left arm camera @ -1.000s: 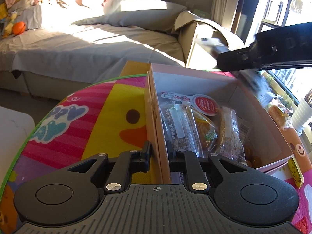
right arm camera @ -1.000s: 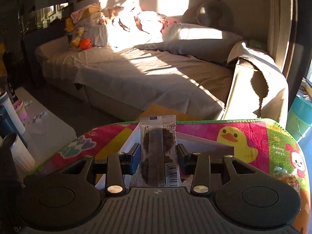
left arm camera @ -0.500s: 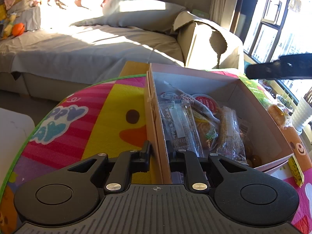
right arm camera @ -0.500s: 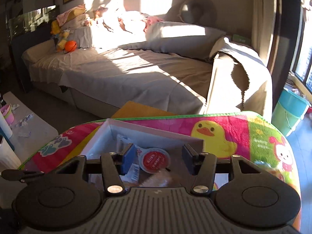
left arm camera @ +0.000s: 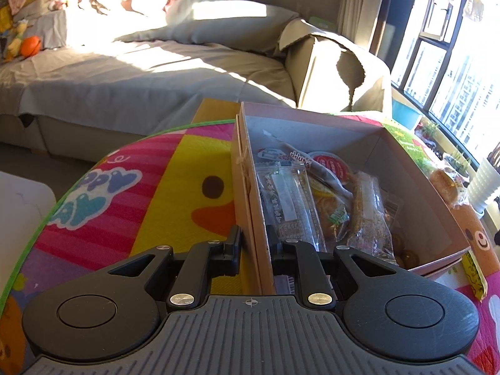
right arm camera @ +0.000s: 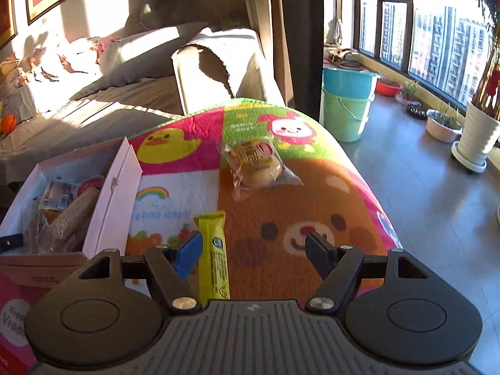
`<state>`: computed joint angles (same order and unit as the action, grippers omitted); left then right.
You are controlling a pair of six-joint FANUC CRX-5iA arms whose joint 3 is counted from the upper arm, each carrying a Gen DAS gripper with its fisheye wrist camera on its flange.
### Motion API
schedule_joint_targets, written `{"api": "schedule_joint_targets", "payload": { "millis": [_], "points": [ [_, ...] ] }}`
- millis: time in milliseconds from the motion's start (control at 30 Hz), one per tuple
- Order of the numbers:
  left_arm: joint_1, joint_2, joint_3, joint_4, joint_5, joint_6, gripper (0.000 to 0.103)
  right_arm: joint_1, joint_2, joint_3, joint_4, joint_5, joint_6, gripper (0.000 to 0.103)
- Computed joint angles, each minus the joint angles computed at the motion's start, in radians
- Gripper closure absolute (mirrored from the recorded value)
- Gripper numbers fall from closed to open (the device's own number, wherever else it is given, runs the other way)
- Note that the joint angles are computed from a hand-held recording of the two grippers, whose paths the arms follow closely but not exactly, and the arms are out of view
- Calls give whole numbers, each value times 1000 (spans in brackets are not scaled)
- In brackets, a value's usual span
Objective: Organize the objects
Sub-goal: 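Grasp the yellow bar packet on the mat with the right tool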
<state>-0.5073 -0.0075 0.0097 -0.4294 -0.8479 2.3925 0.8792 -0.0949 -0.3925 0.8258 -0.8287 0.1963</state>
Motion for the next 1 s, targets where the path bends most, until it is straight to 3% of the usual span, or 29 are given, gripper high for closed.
{"api": "schedule_joint_targets", "payload": {
  "millis": [200,400,667,1000],
  "points": [
    [-1,1,-1,-1,-4,-2,85,1,-2,-45,-45,53,-103,30],
    [-1,-2,-3,-1,-4,-2,85,28,15,-49,-45,77,-103,29],
    [-1,-2,-4,-1,-4,-3,85,65,38,-32,-37,105,-17,29],
    [-1,-2,-3,-1,-4,-2,85,45,112,46,-57,64,88,29]
  ]
}}
